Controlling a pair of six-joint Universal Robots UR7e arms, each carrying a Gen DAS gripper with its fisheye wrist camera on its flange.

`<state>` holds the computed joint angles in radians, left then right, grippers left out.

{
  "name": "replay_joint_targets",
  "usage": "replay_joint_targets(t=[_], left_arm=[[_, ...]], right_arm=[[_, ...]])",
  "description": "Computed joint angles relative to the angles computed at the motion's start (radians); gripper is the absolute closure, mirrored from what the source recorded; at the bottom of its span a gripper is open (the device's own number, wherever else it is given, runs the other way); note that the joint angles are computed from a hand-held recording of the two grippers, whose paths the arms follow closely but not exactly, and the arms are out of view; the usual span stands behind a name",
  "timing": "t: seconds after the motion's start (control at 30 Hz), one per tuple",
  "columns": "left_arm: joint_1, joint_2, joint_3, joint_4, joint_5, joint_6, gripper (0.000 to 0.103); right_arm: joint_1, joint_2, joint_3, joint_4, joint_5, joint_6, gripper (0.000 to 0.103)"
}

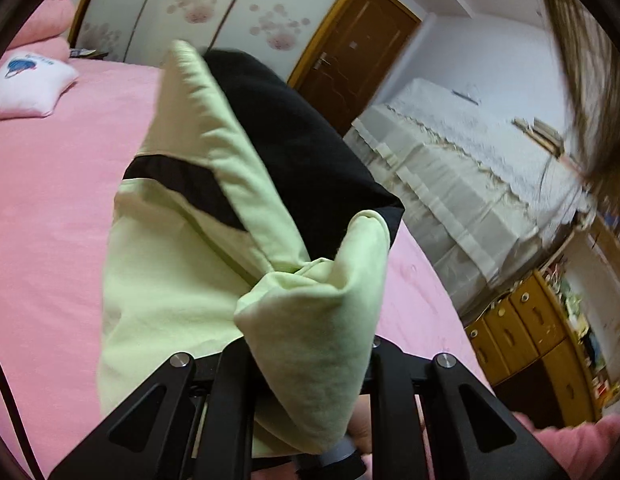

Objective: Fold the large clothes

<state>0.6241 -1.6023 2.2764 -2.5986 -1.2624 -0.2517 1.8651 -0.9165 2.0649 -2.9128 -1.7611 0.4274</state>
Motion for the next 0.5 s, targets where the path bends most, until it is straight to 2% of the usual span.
replay_joint_targets(t=[0.07,0.13,0.23,0.3,0.33,0.37,0.43,0.47,0.5], left_arm=[[-0.031,0.03,0.011,-0.014,0.021,-0.013,0.091],[-0.048,0.086,0.005,-0.04,0.043,-0.016,0.09],[-0.085,0.132,0.03,-0.062,0.078,-0.022,0.09],[-0.092,0.166,0.028,-0.02,0.091,-0.03,0.089],[-0.092,0.186,0.027,0.006,0.094,-0.035,0.089],[-0.09,0.207,0.031,0.024,0.1,-0.037,0.088],[-0.095,0.239,0.028,0.097,0.115,-0.045,0.087],[-0.106,0.251,0.033,0.124,0.13,-0.053,0.087],[-0.115,0.256,0.039,0.137,0.141,-0.062,0.086]], right_arm=[[-0.04,-0.063,0.058,-0.021,0.05,-0.031,0.103],[-0.071,-0.127,0.105,-0.029,0.058,-0.054,0.103],[-0.107,-0.231,0.162,-0.003,0.012,-0.077,0.103],[-0.132,-0.31,0.203,0.011,-0.022,-0.06,0.103],[-0.155,-0.357,0.237,-0.009,-0.003,-0.057,0.103],[-0.164,-0.405,0.262,-0.017,-0.022,-0.045,0.103],[-0.153,-0.48,0.286,0.002,-0.111,-0.022,0.103],[-0.139,-0.525,0.293,0.025,-0.176,-0.009,0.099],[-0.132,-0.575,0.301,0.046,-0.209,-0.01,0.097]])
